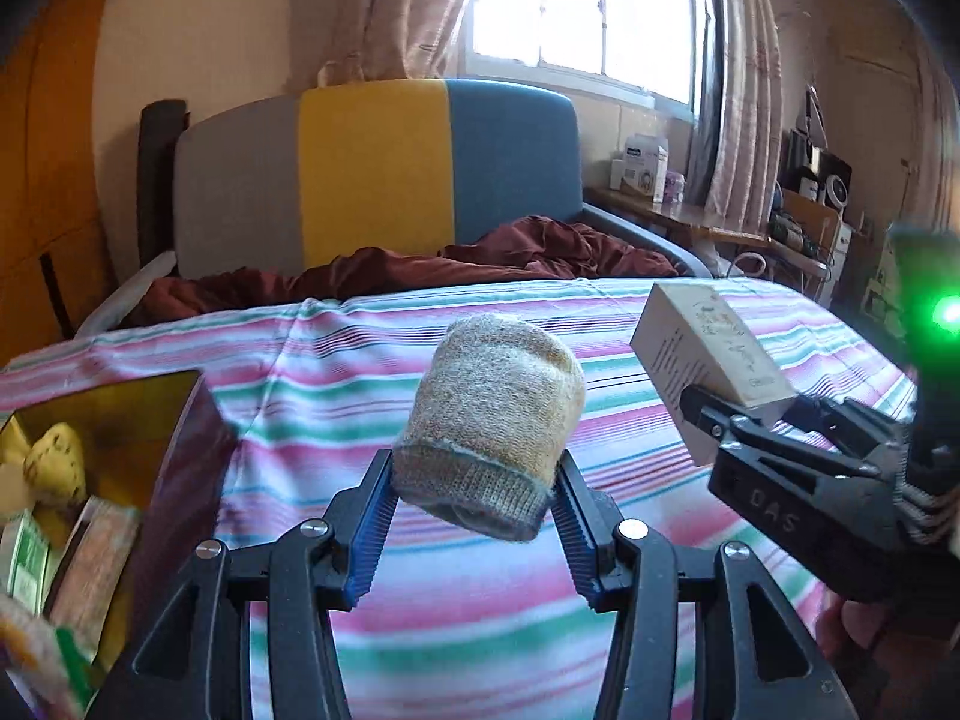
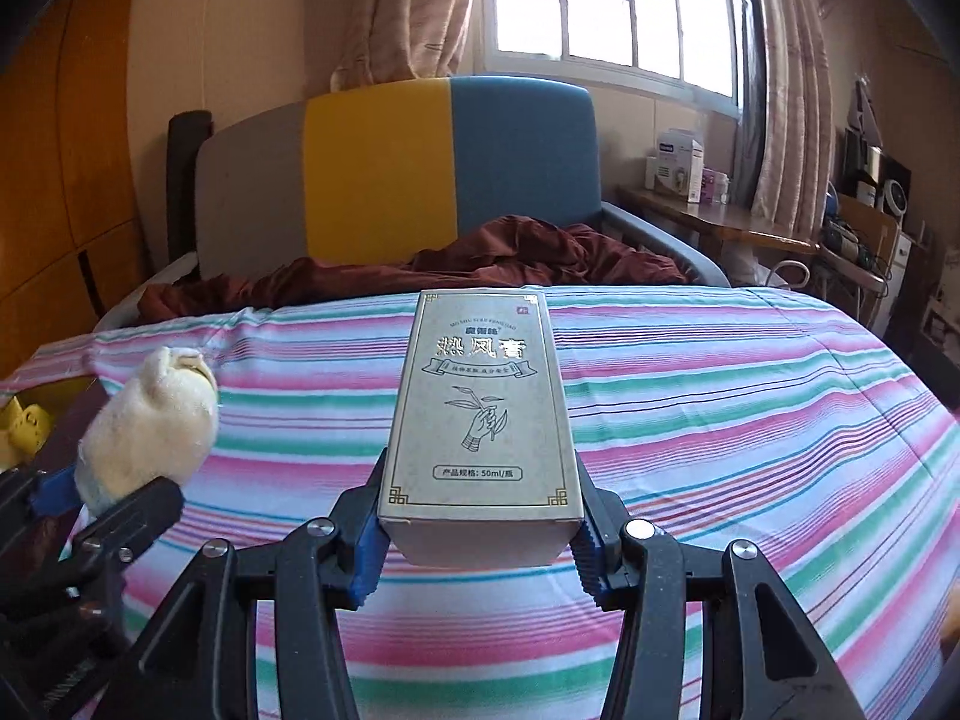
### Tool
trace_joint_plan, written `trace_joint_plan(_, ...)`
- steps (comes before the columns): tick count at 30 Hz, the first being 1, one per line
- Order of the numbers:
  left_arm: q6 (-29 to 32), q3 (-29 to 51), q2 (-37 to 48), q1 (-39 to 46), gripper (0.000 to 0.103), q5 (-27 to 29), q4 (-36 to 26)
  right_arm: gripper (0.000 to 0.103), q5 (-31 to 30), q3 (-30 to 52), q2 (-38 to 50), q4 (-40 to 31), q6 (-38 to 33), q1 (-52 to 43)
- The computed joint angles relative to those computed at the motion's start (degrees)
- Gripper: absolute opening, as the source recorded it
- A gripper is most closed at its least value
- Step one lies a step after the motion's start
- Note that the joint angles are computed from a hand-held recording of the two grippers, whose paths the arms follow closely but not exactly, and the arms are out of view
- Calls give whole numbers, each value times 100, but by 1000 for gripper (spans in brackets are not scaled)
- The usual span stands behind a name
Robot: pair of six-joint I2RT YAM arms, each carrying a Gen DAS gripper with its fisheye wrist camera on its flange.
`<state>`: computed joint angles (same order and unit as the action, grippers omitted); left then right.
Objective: Organize objects
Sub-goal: 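Carry the grey sock into the gold tray and open left gripper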
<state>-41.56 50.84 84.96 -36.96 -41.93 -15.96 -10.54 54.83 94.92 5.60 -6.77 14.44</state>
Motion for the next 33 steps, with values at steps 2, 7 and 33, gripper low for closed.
trace_joint_plan(2,-204,-171,-228,-109,51,57,-116,51,58,-93,-69,20,-49,64)
trace_joint_plan(7,-857,-520,-639,-438,51,200,-546,51,148,-226,-168,56,-172,184)
trace_joint_plan(33,-423,-1592,-4571,3473,51,2583,-2932,51,418,-612,-476,41,-601,585)
